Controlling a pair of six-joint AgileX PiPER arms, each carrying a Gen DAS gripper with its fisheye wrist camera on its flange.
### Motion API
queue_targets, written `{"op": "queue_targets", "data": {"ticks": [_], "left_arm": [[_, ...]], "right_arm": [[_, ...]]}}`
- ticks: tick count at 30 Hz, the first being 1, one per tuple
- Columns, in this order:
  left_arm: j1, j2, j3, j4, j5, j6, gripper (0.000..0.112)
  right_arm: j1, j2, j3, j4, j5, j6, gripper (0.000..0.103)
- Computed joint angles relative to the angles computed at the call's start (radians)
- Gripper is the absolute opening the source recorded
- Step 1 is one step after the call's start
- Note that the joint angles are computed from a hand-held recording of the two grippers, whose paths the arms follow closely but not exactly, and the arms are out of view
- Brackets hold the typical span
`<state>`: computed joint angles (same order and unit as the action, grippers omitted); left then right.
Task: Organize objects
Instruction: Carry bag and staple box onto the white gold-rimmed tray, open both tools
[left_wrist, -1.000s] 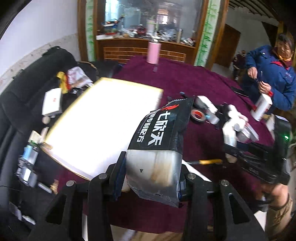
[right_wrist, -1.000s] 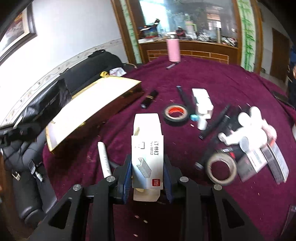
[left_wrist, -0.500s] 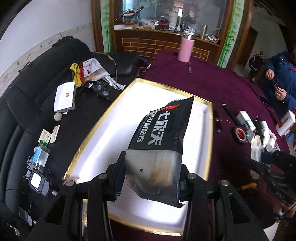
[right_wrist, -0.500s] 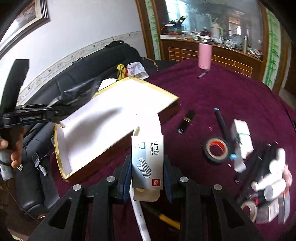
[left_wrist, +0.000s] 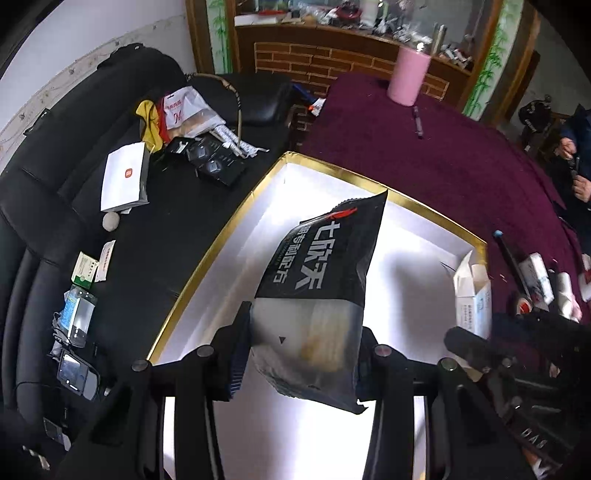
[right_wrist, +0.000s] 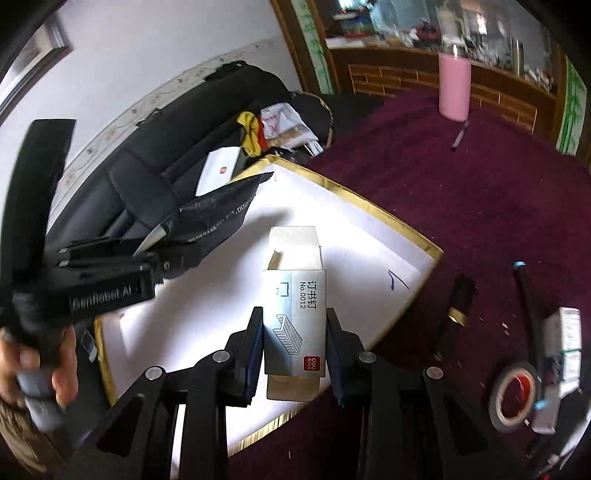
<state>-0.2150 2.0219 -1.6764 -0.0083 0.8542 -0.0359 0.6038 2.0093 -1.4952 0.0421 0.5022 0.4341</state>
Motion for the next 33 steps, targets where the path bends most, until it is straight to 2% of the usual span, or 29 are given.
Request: {"op": "queue_targets", "data": {"ticks": [8, 13, 17, 19, 21, 23, 25, 26, 28, 33], "left_arm": [[-0.016, 0.173, -0.215, 0.099, 0.065, -0.09, 0.043], [-0.029, 0.206, -0.236, 0.146, 0.057, -0.116, 0.043], [-0.029, 0.204, -0.214, 0.149, 0.037, -0.119, 0.045], [-0.027, 0.203, -0.209, 0.155, 0.036, -0.121, 0.047], [-0.029, 0.197, -0.198, 0.166, 0.029, -0.129, 0.048], [-0.027, 0.18, -0.178, 0.177, 0.014, -0.141, 0.049], [-0.015, 0.165, -0.162, 0.155, 0.0, -0.13, 0.053], [-0.007, 0.154, -0.148, 0.135, -0.013, -0.12, 0.058], [-0.004, 0.145, -0.129, 0.121, -0.031, -0.104, 0.061], [-0.048, 0.114, -0.069, 0.206, -0.072, -0.138, 0.061]], "right_arm": [[-0.039, 0.191, -0.272, 0.052, 0.133, -0.031, 0.033], [-0.06, 0.294, -0.438, 0.106, 0.223, -0.071, 0.033], [-0.07, 0.336, -0.499, 0.116, 0.253, -0.069, 0.034], [-0.071, 0.338, -0.496, 0.116, 0.244, -0.071, 0.034], [-0.072, 0.335, -0.487, 0.112, 0.24, -0.066, 0.039], [-0.072, 0.321, -0.46, 0.105, 0.216, -0.055, 0.053], [-0.072, 0.305, -0.436, 0.106, 0.19, -0.05, 0.062], [-0.072, 0.298, -0.426, 0.106, 0.182, -0.044, 0.064], [-0.07, 0.255, -0.368, 0.121, 0.145, -0.054, 0.064], [-0.046, 0.101, -0.164, 0.095, 0.017, -0.046, 0.07]]}}
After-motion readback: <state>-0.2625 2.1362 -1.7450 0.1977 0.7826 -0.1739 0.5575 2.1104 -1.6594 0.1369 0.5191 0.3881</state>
